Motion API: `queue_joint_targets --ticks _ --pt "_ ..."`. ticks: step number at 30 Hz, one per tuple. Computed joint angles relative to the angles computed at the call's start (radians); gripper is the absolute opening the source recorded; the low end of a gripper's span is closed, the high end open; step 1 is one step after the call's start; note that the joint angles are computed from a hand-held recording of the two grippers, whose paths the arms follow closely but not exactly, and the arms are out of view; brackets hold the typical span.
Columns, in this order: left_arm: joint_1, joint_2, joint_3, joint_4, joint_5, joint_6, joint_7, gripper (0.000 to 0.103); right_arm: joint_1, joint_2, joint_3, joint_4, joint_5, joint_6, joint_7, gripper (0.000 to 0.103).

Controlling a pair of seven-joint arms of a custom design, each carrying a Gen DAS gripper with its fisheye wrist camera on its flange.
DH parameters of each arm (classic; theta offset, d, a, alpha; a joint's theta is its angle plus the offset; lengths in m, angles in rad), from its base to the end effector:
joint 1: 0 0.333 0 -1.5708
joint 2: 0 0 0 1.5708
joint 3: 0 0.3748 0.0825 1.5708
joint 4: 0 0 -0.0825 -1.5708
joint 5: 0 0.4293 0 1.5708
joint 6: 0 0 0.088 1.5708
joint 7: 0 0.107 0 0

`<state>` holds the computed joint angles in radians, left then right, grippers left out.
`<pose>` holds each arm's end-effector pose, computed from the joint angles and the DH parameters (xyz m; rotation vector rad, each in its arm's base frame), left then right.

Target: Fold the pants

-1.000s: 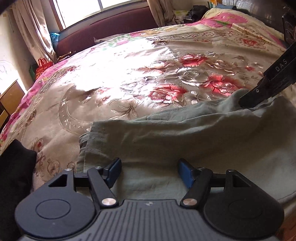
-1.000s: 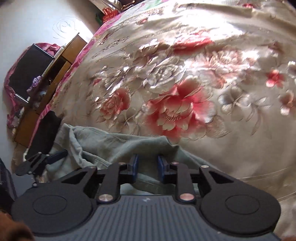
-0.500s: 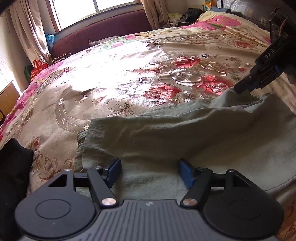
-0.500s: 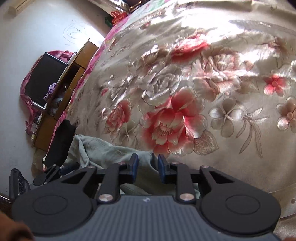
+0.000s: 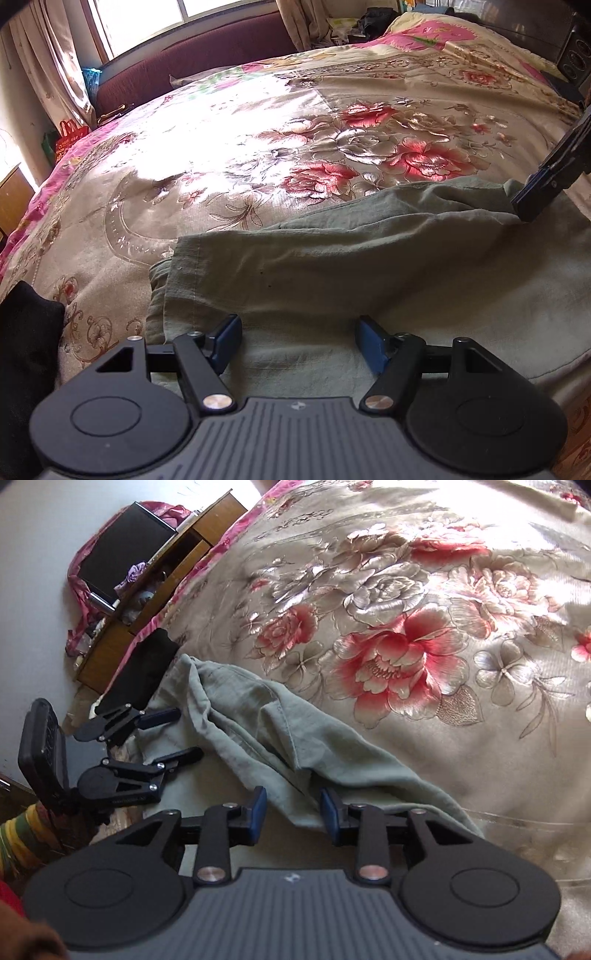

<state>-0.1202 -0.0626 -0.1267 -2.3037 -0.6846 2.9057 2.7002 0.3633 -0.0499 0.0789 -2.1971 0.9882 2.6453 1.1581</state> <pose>0.5651 -0.1039 0.4696 -1.0096 2.3645 -0.7443 0.5430 0.2333 0.4847 -1.7315 1.5973 0.1991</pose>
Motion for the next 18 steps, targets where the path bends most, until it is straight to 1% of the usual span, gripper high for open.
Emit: queue_joint_targets --ticks 1,2,3,4,8,9,10,11,12,13,14,15,16,17,18 --pt "-0.001 0.0 0.001 0.0 -0.007 0.0 0.004 0.082 0.002 -0.003 0.001 -0.008 0.015 0.014 -0.005 0.038" --pt "-0.002 0.001 0.001 0.0 -0.016 0.0 0.009 0.082 0.004 0.001 0.004 -0.011 0.018 0.038 0.006 0.038" --pt "-0.002 0.002 0.001 0.0 -0.017 0.001 0.009 0.082 0.005 0.008 0.006 -0.009 0.007 0.045 0.019 0.038" --pt "-0.002 0.002 0.0 0.0 -0.017 0.003 0.009 0.082 0.005 0.02 0.005 -0.002 0.016 0.044 0.004 0.039" --pt "-0.004 0.0 0.0 -0.002 -0.022 0.009 0.017 0.082 0.004 0.064 0.021 0.034 0.176 0.076 -0.12 0.04" --pt "-0.004 0.001 0.0 -0.001 -0.023 0.008 0.018 0.082 0.005 0.076 0.03 0.045 0.198 0.107 -0.147 0.04" --pt "-0.004 0.002 0.001 0.002 -0.025 0.003 0.021 0.082 0.006 0.087 0.037 0.053 0.192 0.142 -0.134 0.04" --pt "-0.004 0.003 0.001 0.005 -0.025 -0.002 0.023 0.082 0.001 0.098 0.039 0.063 0.194 0.157 -0.115 0.039" --pt "-0.004 0.004 0.001 0.011 -0.03 -0.01 0.029 0.082 -0.007 0.106 0.041 0.073 0.226 0.171 -0.106 0.035" --pt "-0.005 0.007 0.003 0.019 -0.043 -0.021 0.041 0.082 -0.018 0.115 0.041 0.083 0.285 0.193 -0.106 0.027" --pt "-0.005 0.012 0.003 0.028 -0.059 -0.03 0.053 0.082 -0.029 0.125 0.041 0.09 0.335 0.224 -0.098 0.024" --pt "-0.002 0.022 0.003 0.039 -0.067 -0.04 0.051 0.082 -0.039 0.137 0.041 0.1 0.404 0.266 -0.095 0.023" --pt "0.004 0.035 0.0 0.051 -0.045 -0.053 0.015 0.084 -0.049 0.15 0.042 0.11 0.475 0.312 -0.089 0.027" --pt "0.012 0.049 -0.002 0.063 -0.014 -0.065 -0.041 0.086 -0.057 0.158 0.039 0.116 0.512 0.343 -0.072 0.027" --pt "0.018 0.055 -0.004 0.073 -0.01 -0.08 -0.072 0.086 -0.06 0.157 0.039 0.115 0.521 0.364 -0.062 0.027"
